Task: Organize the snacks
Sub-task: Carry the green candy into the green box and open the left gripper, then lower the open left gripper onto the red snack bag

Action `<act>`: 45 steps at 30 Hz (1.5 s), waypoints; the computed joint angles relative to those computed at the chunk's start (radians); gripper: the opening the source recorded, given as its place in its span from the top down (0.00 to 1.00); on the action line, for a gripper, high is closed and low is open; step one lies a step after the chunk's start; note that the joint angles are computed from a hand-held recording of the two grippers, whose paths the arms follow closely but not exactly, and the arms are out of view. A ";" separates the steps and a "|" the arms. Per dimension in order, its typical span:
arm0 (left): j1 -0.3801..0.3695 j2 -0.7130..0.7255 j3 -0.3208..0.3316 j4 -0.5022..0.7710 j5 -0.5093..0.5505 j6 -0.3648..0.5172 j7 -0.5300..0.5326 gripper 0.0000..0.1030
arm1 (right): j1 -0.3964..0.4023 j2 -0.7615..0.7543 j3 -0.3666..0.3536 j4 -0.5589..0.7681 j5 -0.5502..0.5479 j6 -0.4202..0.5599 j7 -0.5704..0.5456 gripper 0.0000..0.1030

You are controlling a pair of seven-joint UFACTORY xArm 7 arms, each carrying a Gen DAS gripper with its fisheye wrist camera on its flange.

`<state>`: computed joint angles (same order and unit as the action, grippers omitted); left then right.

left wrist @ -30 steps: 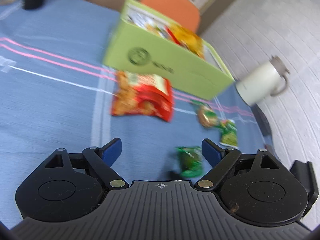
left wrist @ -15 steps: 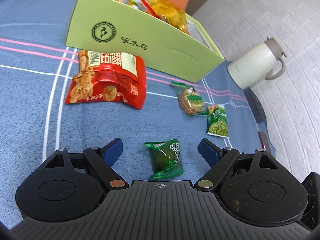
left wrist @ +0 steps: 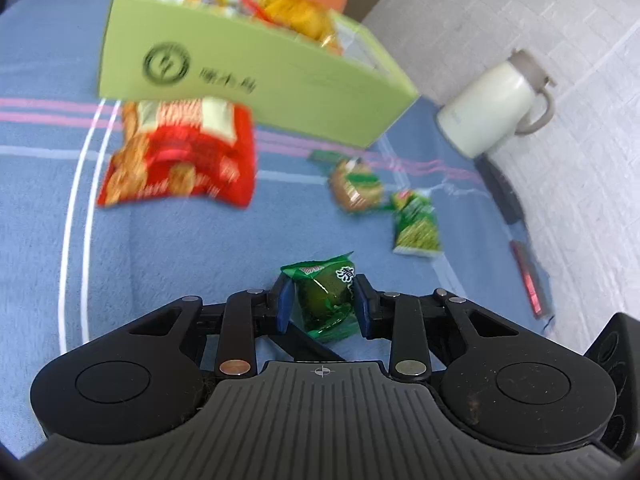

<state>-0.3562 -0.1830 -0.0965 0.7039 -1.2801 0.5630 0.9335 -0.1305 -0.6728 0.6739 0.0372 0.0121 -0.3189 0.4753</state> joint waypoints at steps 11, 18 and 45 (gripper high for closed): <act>0.022 0.292 -0.054 0.519 0.084 -0.013 -0.110 0.91 | -0.213 0.347 -0.237 0.334 -0.094 -0.173 -0.369 0.50; 0.044 0.525 -0.112 0.776 0.306 -0.064 -0.302 0.74 | -0.124 0.552 -0.442 0.486 -0.180 -0.177 -0.384 0.38; 0.219 -0.001 0.112 -0.009 -0.118 -0.065 0.070 0.39 | 0.193 0.664 -0.653 0.450 -0.781 -0.218 0.414 0.08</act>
